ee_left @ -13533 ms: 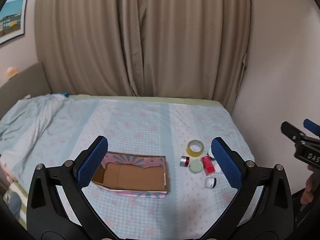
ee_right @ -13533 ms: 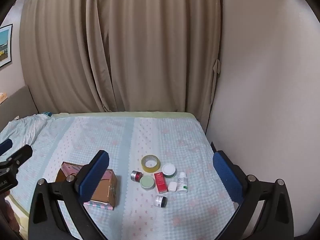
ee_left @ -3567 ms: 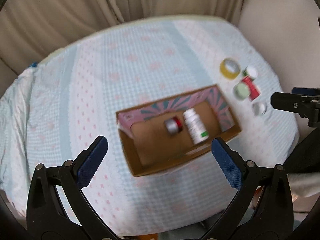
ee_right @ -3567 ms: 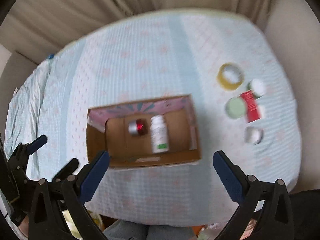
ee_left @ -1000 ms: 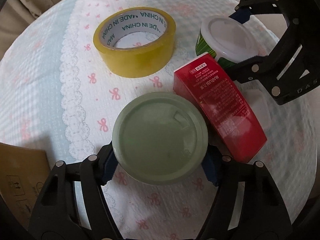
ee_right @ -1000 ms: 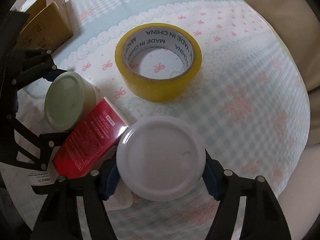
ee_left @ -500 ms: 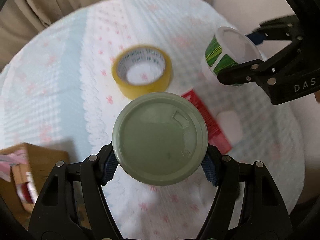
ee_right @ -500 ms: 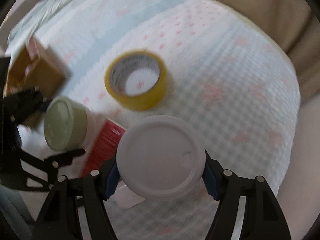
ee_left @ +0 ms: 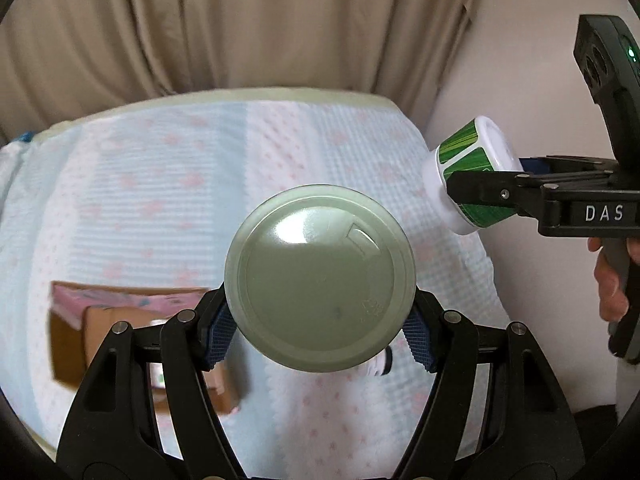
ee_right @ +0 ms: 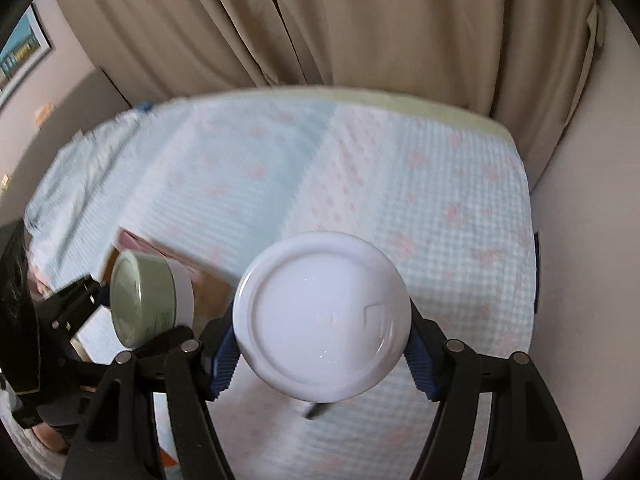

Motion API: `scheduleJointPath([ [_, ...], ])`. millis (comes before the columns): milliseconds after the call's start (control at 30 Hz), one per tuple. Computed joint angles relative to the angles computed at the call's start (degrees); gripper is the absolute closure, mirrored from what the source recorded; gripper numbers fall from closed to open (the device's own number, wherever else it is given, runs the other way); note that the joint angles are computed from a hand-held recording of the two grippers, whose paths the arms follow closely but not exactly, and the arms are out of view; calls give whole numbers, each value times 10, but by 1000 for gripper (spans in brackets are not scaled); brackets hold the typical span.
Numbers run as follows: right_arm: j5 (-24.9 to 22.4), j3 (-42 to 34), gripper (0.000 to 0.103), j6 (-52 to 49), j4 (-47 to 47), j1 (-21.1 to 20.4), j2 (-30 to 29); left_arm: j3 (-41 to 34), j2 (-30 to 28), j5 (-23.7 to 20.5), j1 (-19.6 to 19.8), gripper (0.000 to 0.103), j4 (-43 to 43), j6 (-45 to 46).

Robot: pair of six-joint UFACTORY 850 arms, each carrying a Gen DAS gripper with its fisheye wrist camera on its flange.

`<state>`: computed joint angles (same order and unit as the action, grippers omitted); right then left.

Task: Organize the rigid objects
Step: 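Carry both items into the cardboard box and open both tools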

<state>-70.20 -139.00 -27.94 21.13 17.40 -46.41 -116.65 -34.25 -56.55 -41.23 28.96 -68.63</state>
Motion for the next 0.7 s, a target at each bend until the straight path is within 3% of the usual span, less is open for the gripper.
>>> scheduleJointPath([
  [133, 22, 36, 37, -8, 12, 28, 45, 72, 74, -36, -10, 35, 32, -22],
  [300, 44, 87, 37, 10, 43, 64, 89, 190, 178, -43, -9, 35, 49, -66],
  [467, 79, 147, 37, 58, 33, 118, 128, 318, 280, -18, 17, 35, 34, -62],
  [700, 132, 202, 37, 175, -17, 195, 146, 459, 394, 27, 77, 35, -9, 20],
])
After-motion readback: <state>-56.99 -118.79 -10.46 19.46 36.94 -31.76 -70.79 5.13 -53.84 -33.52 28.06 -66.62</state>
